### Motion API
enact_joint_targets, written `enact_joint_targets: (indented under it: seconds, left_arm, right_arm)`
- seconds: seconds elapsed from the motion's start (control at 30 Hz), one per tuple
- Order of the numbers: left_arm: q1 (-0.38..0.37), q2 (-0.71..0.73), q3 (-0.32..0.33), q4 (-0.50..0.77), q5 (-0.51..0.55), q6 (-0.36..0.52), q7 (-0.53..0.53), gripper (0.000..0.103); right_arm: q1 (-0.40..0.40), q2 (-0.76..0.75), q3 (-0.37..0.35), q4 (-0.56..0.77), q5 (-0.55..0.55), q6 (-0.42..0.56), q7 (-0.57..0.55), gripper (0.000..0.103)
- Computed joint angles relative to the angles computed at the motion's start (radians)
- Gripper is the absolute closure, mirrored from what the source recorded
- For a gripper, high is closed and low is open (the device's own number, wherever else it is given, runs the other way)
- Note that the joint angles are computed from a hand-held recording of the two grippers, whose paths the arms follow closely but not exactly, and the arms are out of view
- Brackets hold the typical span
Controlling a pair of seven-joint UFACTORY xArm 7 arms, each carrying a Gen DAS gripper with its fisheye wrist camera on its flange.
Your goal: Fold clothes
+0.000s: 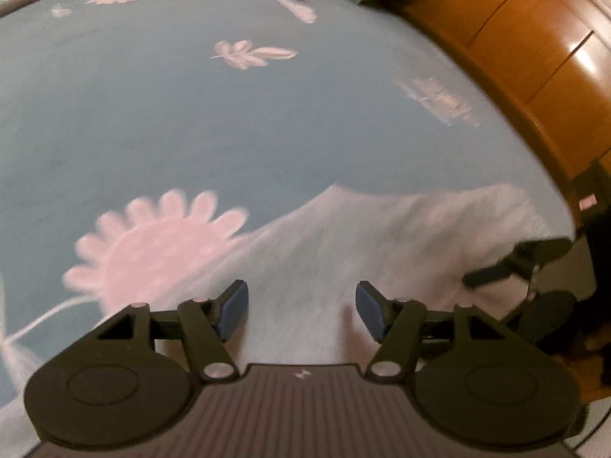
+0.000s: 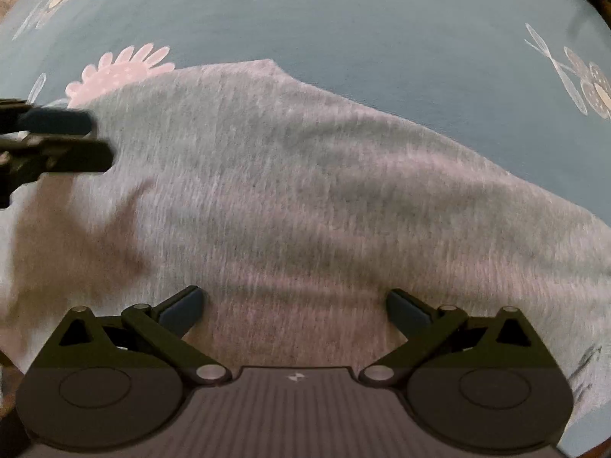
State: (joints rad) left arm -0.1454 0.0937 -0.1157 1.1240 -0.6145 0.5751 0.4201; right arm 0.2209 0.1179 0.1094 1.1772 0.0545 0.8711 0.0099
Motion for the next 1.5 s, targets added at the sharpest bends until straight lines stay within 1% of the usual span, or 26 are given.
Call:
enact_joint_targets:
  seconds: [0.07,0.1,0.17,0.27,0.33,0.37,0.4,0.43,0.47,0.5,0.57,0.63,0.67,0.73,0.77,0.83,0.87,0.93,0.97,1.0,1.1,1.17,1.23,1.37,1.43,1.5]
  left_arm:
    - [-0.001,0.047,-0.008,0.03,-0.004,-0.014,0.035,0.04]
    - [-0.006,0.079,-0.01,0.042,0.026,-0.038,0.037,0.04]
    - [0.001,0.09,-0.02,0.034,0.038,-0.101,0.053,0.04]
    - [0.006,0.073,0.003,0.042,0.111,-0.089,-0.058,0.04]
    - [0.029,0.035,0.003,0.023,0.089,-0.08,-0.061,0.04]
    - [0.033,0.013,0.005,0.005,0.085,-0.079,-0.06,0.04]
    - [0.033,-0.018,0.009,-0.023,0.096,-0.082,-0.068,0.039]
    - [0.03,-0.053,0.015,-0.057,0.115,-0.086,-0.081,0.038]
    - [0.026,-0.082,0.021,-0.085,0.132,-0.086,-0.094,0.038]
    - [0.022,-0.109,0.026,-0.114,0.146,-0.086,-0.106,0.038]
    - [0.01,-0.157,0.038,-0.171,0.134,-0.084,-0.089,0.037]
    - [-0.002,-0.182,0.049,-0.219,0.128,-0.1,-0.075,0.037]
    - [-0.005,-0.174,0.051,-0.227,0.143,-0.114,-0.086,0.037]
    - [0.011,-0.157,0.036,-0.252,0.166,-0.166,-0.12,0.037]
    - [-0.009,-0.151,0.062,-0.257,0.131,-0.185,-0.11,0.037]
    - [-0.011,-0.137,0.074,-0.266,0.036,-0.22,-0.068,0.036]
    - [-0.007,-0.136,0.074,-0.259,0.034,-0.221,-0.083,0.036]
    - [0.008,-0.149,0.072,-0.258,0.107,-0.22,-0.174,0.037]
    - [0.014,-0.161,0.071,-0.262,0.146,-0.226,-0.219,0.037]
    - [0.021,-0.173,0.07,-0.265,0.185,-0.23,-0.265,0.036]
    - [0.031,-0.213,0.077,-0.282,0.258,-0.198,-0.325,0.035]
    - [0.038,-0.244,0.077,-0.303,0.318,-0.171,-0.36,0.035]
    - [0.041,-0.278,0.082,-0.334,0.347,-0.146,-0.386,0.035]
    - [0.083,-0.337,0.067,-0.399,0.475,-0.121,-0.52,0.035]
    - [0.098,-0.352,0.074,-0.427,0.505,-0.108,-0.571,0.033]
    - [0.116,-0.351,0.083,-0.441,0.528,-0.077,-0.618,0.033]
  right_arm:
    - [-0.007,0.001,-0.004,0.006,0.032,-0.003,0.028,0.0]
    - [-0.01,0.0,-0.006,0.004,0.049,-0.007,0.045,0.0]
    - [-0.011,-0.006,-0.007,0.0,0.044,-0.017,0.064,0.0]
    - [-0.008,-0.032,-0.002,-0.019,0.046,-0.064,0.072,0.0]
    - [-0.004,-0.06,0.003,-0.04,0.043,-0.137,0.056,0.001]
    - [0.001,-0.069,0.006,-0.045,0.034,-0.175,0.051,0.006]
    - [0.01,-0.061,0.009,-0.033,-0.008,-0.204,0.068,0.016]
    - [0.017,-0.044,0.013,-0.011,-0.033,-0.215,0.063,0.022]
    - [0.024,-0.027,0.015,0.011,-0.057,-0.226,0.057,0.036]
    - [0.03,0.011,0.022,0.047,-0.054,-0.234,0.028,0.043]
    - [0.025,0.058,0.035,0.09,0.007,-0.249,-0.054,0.065]
    - [0.035,0.114,0.039,0.125,0.024,-0.27,-0.073,0.078]
    - [0.044,0.146,0.037,0.146,0.017,-0.277,-0.067,0.079]
    - [0.067,0.195,0.028,0.179,-0.017,-0.298,-0.053,0.08]
    - [0.08,0.211,0.021,0.19,-0.044,-0.311,-0.043,0.08]
    - [0.099,0.235,0.012,0.217,-0.08,-0.318,-0.025,0.079]
    - [0.104,0.243,0.011,0.232,-0.089,-0.311,-0.018,0.079]
    - [0.115,0.258,0.007,0.263,-0.105,-0.299,-0.003,0.079]
    - [0.105,0.253,0.02,0.268,-0.084,-0.295,-0.013,0.076]
    - [0.1,0.241,0.026,0.267,-0.072,-0.288,-0.022,0.071]
    - [0.106,0.218,0.036,0.273,-0.056,-0.262,-0.02,0.062]
    - [0.108,0.222,0.052,0.284,-0.026,-0.243,-0.028,0.061]
    - [0.123,0.243,0.06,0.304,-0.012,-0.229,-0.025,0.061]
    - [0.163,0.295,0.064,0.347,-0.022,-0.21,-0.009,0.06]
    - [0.175,0.315,0.075,0.363,-0.013,-0.217,-0.017,0.055]
    - [0.21,0.344,0.059,0.398,-0.049,-0.196,0.01,0.043]
